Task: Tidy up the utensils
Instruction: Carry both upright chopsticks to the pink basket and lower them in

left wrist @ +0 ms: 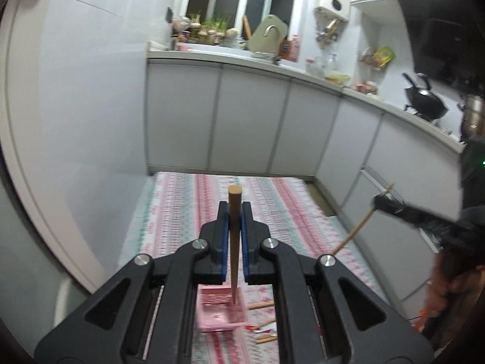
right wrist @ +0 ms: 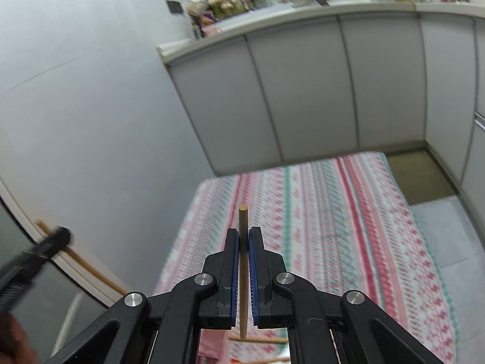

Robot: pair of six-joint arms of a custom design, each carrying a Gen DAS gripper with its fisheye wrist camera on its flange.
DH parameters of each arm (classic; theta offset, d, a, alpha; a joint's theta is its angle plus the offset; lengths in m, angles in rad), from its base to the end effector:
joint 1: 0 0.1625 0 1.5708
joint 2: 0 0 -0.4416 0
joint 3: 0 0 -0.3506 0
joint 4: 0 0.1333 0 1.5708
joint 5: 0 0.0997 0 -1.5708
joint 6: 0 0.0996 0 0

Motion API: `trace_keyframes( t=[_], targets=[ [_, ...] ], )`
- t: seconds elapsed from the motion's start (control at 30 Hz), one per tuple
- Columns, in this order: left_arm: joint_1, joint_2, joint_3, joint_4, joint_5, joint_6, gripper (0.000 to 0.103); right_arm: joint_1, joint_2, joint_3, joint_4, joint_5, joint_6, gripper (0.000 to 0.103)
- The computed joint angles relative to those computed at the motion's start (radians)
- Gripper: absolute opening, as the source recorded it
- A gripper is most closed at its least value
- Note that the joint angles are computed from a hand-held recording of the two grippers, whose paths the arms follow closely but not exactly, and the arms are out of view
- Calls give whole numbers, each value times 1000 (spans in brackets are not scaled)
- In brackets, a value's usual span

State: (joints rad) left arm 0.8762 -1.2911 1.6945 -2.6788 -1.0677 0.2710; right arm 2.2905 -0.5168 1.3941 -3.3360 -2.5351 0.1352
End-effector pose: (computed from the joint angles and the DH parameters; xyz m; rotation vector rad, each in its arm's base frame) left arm -0.2299 -0.5593 0.4474 0.9894 2.4167 -1.0749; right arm 0.5100 -0.5038 0.1526 0.1099 -2.2738 1.4354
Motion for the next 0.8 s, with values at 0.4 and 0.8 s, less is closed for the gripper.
trace_keyframes(
  t=[0.4, 0.8],
  targets=[
    [60, 27, -7, 50, -11, 29, 8, -24, 88, -127, 83, 103, 0, 5],
    [101, 76, -34, 139, 11, 34, 8, -82, 164, -218, 239, 155, 37, 5]
  ],
)
